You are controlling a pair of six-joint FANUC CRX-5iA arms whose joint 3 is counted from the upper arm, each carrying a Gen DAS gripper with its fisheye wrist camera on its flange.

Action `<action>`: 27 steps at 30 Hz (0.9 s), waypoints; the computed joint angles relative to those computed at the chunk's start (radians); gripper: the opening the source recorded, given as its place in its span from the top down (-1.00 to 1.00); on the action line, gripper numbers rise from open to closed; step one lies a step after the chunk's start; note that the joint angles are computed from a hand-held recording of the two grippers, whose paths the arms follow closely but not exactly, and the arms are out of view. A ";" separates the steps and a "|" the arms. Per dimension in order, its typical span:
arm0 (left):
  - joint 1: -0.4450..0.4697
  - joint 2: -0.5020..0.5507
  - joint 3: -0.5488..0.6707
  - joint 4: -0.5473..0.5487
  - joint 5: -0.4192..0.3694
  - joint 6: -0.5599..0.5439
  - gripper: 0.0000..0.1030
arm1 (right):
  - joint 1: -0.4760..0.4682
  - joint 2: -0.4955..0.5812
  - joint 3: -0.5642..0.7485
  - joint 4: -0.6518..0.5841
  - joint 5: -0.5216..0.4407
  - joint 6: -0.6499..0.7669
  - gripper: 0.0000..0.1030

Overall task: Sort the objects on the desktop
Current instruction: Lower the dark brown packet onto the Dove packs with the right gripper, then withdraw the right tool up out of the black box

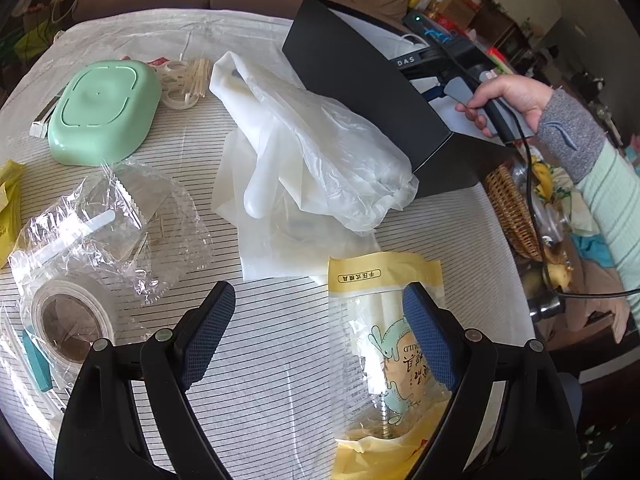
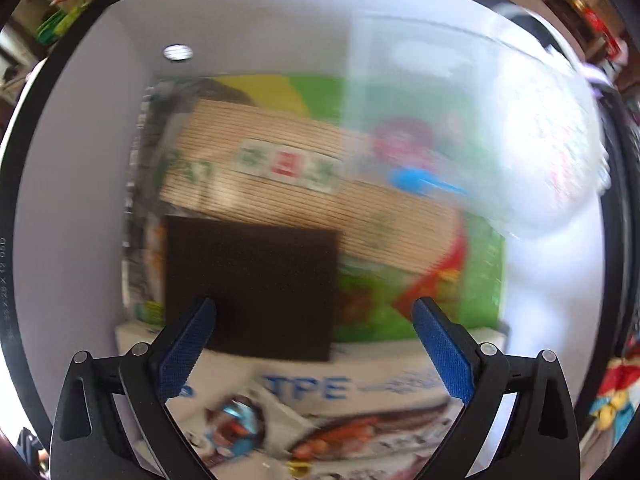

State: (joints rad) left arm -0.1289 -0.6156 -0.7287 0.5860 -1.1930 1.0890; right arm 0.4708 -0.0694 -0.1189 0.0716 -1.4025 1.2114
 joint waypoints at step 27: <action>0.008 -0.020 0.000 0.033 -0.023 -0.023 -0.64 | -0.075 -0.043 -0.011 0.132 -0.095 -0.012 -0.94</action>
